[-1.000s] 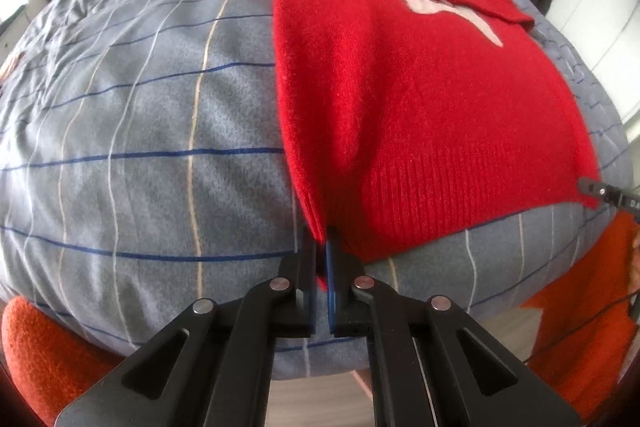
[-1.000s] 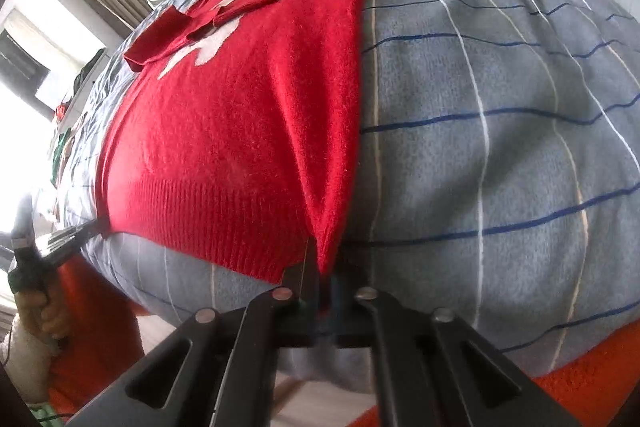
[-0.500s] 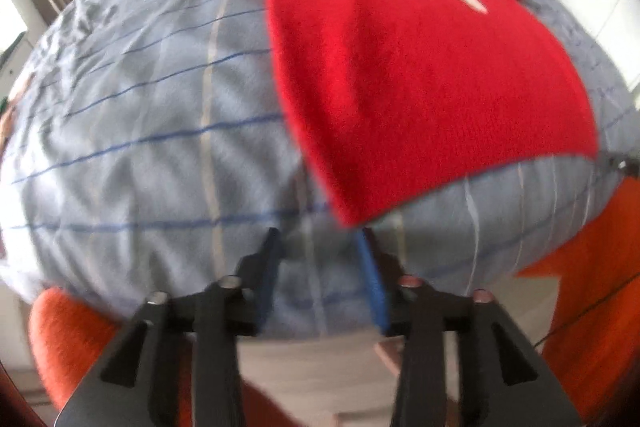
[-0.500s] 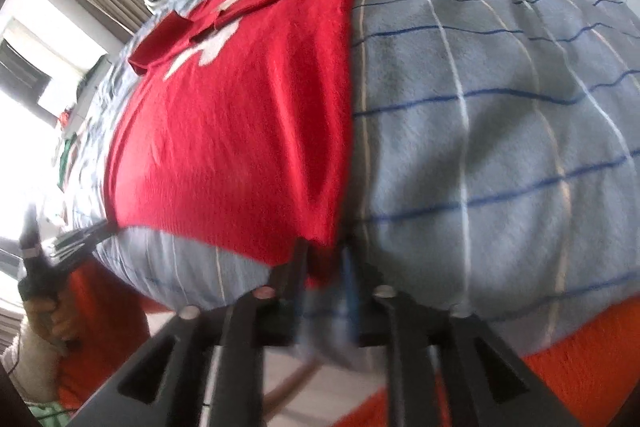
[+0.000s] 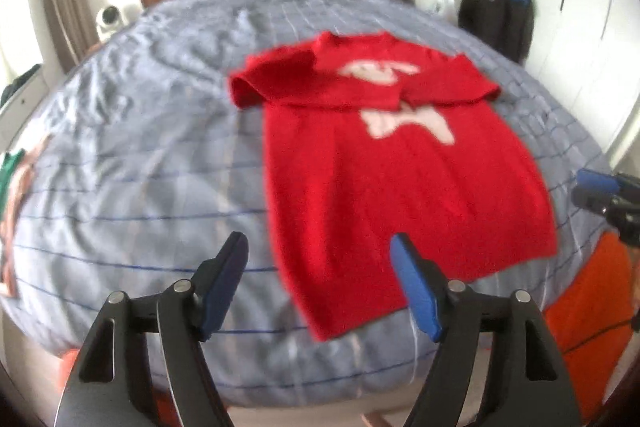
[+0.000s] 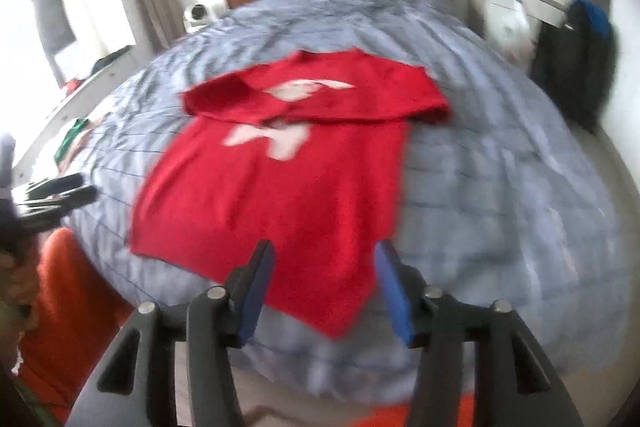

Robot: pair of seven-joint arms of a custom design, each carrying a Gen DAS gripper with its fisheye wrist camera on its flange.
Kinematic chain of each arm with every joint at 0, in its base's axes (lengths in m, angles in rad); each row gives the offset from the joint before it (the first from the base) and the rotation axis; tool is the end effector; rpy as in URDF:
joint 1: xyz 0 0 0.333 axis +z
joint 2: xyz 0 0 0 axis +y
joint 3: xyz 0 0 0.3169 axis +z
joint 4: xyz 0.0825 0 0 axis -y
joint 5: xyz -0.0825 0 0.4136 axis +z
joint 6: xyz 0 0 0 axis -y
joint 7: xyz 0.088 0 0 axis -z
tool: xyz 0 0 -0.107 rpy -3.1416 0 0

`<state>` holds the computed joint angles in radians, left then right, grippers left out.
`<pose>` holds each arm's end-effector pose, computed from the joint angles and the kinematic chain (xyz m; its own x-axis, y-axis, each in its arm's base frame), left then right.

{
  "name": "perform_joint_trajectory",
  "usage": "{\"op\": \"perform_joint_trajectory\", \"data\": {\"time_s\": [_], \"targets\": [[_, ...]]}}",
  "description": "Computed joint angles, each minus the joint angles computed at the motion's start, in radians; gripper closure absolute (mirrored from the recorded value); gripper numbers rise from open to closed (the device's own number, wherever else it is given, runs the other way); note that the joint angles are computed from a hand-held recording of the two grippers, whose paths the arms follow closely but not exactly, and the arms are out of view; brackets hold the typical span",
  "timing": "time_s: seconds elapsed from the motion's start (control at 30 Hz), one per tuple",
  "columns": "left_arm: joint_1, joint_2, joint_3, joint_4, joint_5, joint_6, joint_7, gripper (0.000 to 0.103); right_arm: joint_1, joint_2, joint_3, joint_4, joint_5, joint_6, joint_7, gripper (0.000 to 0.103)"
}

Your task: Fold small clothes

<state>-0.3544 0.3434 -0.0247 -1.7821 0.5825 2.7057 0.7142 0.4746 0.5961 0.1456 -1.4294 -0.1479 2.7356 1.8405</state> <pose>0.6519 -0.2784 0.4100 0.0151 -0.9997 0.0196 -0.7789 -0.0241 -0.6267 0.6548 0.4417 0.4213 0.4365 -0.8910 -0.1248 -0.7177 -0.2612 -0.6456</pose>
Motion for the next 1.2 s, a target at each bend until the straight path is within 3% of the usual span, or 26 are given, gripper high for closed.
{"op": "perform_joint_trajectory", "data": {"time_s": [0.13,0.23,0.33,0.43,0.57,0.63,0.7,0.77,0.87,1.0,1.2], "targets": [[0.01,0.083,-0.028,0.041,-0.098,-0.076,0.076,0.027,-0.006,0.111,0.038,0.107,0.046,-0.069,-0.053,0.051],[0.017,0.108,-0.043,0.055,-0.166,-0.19,0.158,0.023,0.015,0.145,0.001,0.131,0.056,-0.165,0.004,0.051],[0.013,0.068,-0.043,0.018,-0.171,-0.215,0.184,0.023,-0.012,0.113,0.009,0.069,0.102,-0.203,0.041,0.051],[0.024,0.004,-0.048,-0.057,-0.179,-0.184,0.187,0.023,0.0,0.048,-0.03,-0.008,0.07,-0.231,0.118,0.051],[0.004,-0.075,0.001,-0.139,-0.03,-0.081,0.013,0.023,0.059,-0.071,-0.126,-0.165,-0.08,-0.087,0.317,0.051],[-0.005,-0.094,0.035,-0.147,0.105,-0.045,-0.142,0.02,0.131,-0.104,-0.223,-0.201,-0.236,-0.004,0.509,0.048],[0.003,-0.097,0.049,-0.138,0.189,-0.044,-0.258,0.018,0.193,-0.118,-0.306,-0.216,-0.369,0.046,0.687,0.042],[0.026,-0.092,0.042,-0.127,0.213,-0.05,-0.309,0.017,0.225,-0.109,-0.348,-0.204,-0.46,0.073,0.81,0.038],[0.048,-0.084,0.037,-0.123,0.273,-0.087,-0.403,0.017,0.207,-0.089,-0.319,-0.177,-0.51,0.074,0.836,0.038],[0.084,-0.087,0.004,-0.154,0.253,-0.102,-0.435,0.017,0.153,-0.1,-0.245,-0.207,-0.536,0.077,0.816,0.038],[0.085,-0.081,-0.007,-0.152,0.273,-0.116,-0.448,0.017,0.155,-0.109,-0.249,-0.221,-0.627,0.107,0.881,0.038]]}}
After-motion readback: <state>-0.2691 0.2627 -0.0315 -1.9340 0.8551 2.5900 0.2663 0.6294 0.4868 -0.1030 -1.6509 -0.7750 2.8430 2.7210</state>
